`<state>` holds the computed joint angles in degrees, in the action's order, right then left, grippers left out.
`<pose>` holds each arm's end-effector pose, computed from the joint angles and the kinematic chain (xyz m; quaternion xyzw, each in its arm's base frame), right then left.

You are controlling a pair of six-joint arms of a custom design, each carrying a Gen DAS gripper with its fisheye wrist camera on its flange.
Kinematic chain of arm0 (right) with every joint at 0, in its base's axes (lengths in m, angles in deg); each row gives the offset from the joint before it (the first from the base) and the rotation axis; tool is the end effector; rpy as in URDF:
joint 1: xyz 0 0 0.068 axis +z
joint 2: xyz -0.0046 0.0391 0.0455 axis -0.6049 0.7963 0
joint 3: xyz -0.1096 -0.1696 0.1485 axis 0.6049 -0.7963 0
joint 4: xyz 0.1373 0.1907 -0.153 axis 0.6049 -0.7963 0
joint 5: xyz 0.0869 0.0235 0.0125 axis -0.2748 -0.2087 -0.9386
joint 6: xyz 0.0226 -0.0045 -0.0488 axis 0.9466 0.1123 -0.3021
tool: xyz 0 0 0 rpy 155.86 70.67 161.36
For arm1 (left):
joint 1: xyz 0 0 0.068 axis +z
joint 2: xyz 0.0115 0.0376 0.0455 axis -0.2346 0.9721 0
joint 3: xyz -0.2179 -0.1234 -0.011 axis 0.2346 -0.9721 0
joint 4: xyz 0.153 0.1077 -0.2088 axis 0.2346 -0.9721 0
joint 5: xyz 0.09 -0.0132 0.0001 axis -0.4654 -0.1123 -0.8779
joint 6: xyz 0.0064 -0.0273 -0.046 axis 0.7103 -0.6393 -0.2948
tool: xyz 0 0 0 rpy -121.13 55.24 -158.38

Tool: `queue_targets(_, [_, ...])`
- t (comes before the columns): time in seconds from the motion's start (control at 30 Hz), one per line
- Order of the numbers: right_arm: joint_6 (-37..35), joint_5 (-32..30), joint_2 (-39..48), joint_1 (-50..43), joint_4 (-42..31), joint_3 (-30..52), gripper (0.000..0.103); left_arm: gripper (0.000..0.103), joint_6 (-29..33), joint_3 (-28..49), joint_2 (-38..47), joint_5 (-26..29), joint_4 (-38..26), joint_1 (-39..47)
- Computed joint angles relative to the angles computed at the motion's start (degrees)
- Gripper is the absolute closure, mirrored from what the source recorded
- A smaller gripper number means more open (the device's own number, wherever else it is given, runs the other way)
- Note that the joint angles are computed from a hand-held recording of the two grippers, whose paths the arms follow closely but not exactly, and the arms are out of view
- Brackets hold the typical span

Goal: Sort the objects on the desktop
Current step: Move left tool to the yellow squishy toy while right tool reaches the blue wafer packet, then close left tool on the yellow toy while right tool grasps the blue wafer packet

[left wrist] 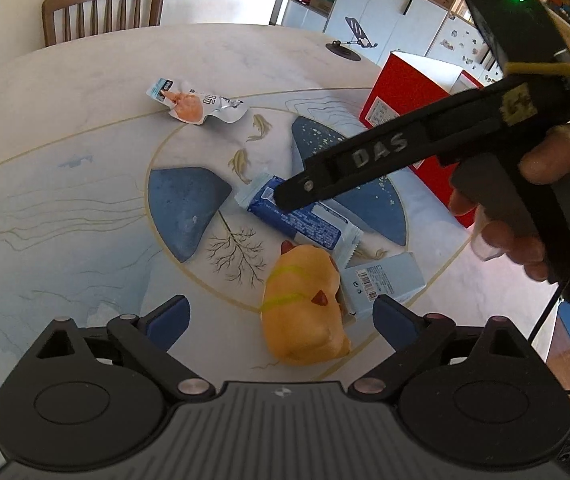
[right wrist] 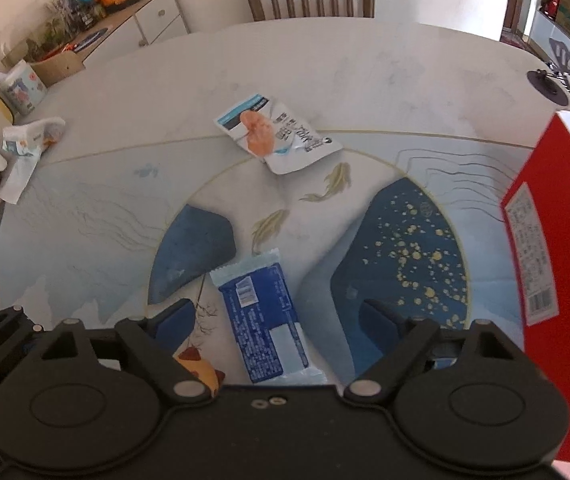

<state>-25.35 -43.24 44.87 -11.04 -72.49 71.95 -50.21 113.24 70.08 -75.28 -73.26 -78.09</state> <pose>0.2695 0.1424 0.2199 -0.3031 0.9215 0.1551 0.1866 0.1213 -0.2223 0.2116 0.0021 0.9447 -0.1374 0.2978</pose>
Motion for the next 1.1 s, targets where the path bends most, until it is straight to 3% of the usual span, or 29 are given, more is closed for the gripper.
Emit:
queue_targets(0.4, [-0.5, 3.5, 2.9, 2.7, 0.6, -0.6, 0.031, 0.033, -0.5, -1.6, -0.7, 1.5, 1.5, 0.4])
queue_targets(0.57, [-0.1, 6.2, 2.2, 4.4, 2.3, -2.7, 0.034, 0.035, -0.3, -1.6, -0.1, 2.3, 2.8, 0.4])
queue_targets(0.67, [-0.6, 8.1, 1.4, 5.8, 3.0, -3.8, 0.040, 0.047, -0.2, -1.4, 0.5, 2.9, 3.5, 0.6])
queue_targets(0.93, [-0.4, 10.2, 0.1, 5.5, 3.6, -4.9, 0.063, 0.055, -0.7, -2.1, 0.0, 3.6, 5.0, 0.9])
queue_targets(1.1, [-0.7, 9.9, -1.5, 3.8, 3.7, -6.3, 0.066, 0.058, -3.0, -5.3, -3.4, 4.9, 7.1, 1.9])
